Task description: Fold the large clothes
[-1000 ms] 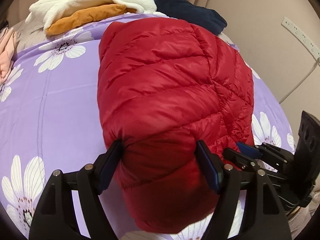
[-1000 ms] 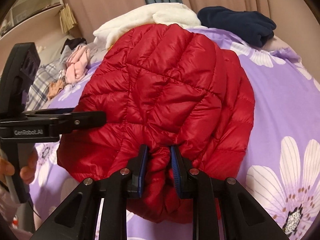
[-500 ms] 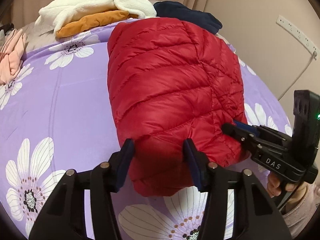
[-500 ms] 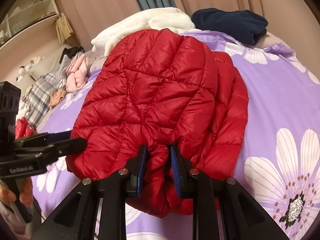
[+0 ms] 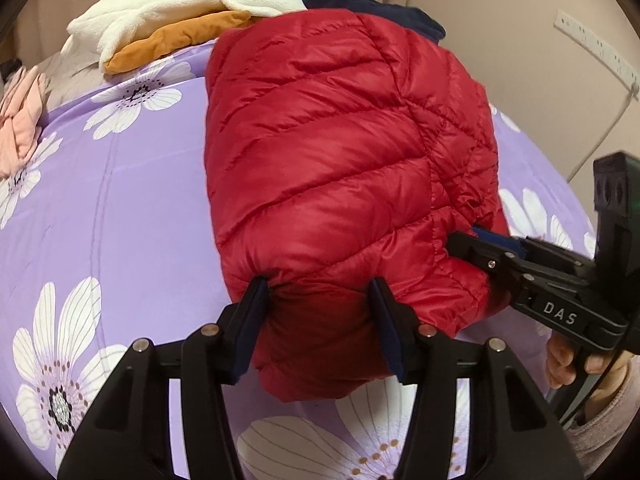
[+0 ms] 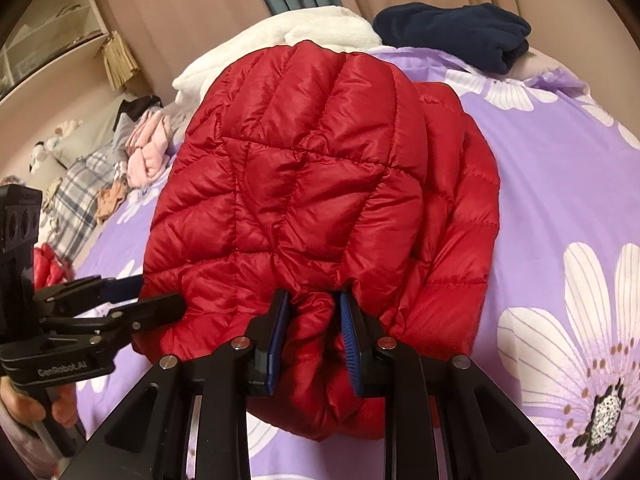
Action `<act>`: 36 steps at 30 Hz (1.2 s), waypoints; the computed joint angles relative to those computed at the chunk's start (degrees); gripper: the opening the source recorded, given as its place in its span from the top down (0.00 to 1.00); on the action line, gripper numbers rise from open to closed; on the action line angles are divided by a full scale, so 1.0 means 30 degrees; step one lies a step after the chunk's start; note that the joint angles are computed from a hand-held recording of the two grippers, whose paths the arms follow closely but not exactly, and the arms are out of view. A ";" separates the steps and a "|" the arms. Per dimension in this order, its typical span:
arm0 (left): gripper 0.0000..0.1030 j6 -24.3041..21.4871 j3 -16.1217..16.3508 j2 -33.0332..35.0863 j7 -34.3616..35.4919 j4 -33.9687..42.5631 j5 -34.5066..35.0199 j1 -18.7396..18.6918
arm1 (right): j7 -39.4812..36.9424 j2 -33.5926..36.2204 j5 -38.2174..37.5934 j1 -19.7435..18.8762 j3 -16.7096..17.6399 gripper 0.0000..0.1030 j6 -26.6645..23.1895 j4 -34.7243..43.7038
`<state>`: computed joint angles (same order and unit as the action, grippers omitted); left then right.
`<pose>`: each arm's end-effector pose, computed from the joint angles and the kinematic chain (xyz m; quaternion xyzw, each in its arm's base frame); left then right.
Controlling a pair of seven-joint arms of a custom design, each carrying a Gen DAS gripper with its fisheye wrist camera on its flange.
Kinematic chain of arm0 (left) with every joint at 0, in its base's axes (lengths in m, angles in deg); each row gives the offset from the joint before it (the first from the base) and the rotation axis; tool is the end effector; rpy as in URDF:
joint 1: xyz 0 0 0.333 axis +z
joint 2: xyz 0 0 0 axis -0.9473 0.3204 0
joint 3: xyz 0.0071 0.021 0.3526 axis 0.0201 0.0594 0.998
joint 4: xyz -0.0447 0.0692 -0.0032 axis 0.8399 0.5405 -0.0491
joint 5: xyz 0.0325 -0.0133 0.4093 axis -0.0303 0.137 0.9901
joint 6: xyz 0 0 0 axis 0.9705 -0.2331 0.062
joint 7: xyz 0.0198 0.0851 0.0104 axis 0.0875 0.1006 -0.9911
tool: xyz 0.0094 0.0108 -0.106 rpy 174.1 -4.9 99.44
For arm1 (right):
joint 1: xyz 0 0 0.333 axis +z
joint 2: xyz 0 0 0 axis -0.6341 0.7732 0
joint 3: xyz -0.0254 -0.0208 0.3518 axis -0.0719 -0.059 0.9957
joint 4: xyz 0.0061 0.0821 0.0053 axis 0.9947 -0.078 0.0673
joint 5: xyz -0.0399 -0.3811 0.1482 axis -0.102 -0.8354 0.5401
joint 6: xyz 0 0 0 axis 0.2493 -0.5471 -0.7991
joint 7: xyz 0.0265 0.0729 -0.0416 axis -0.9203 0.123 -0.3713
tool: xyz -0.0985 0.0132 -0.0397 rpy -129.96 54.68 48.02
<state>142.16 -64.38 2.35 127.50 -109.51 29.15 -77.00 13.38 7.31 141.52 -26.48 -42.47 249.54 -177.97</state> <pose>0.6107 -0.1883 0.5045 -0.5482 0.7724 -0.2956 0.1244 0.5751 0.1043 0.4643 -0.6447 0.6343 -0.1376 0.4039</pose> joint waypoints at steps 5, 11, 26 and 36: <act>0.32 0.0153 0.0131 -0.0743 0.0656 -0.0363 -0.1909 0.0201 | -0.0561 -0.0455 0.0734 0.0037 -0.0092 0.78 -0.0267 -0.0101; 0.25 0.0178 0.0499 -0.0442 -0.0465 0.0086 -0.2110 0.0411 | -0.1071 -0.0644 0.1851 0.0089 -0.0293 0.77 -0.0830 -0.0016; 0.21 -0.0127 0.0210 0.0273 -0.0471 0.1042 -0.2244 0.0663 | -0.5699 -0.1649 0.8134 0.0036 -0.0856 0.34 -0.2412 0.0550; 0.11 -0.1124 -0.0135 0.1505 -0.0534 0.2478 -0.2811 0.1284 | -0.0891 -0.0247 0.6354 -0.0801 -0.1033 0.12 -0.2130 0.1475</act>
<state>138.79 -64.78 6.86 125.89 -102.07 20.72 -73.15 10.71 6.57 160.58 -28.88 -45.57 243.15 -173.54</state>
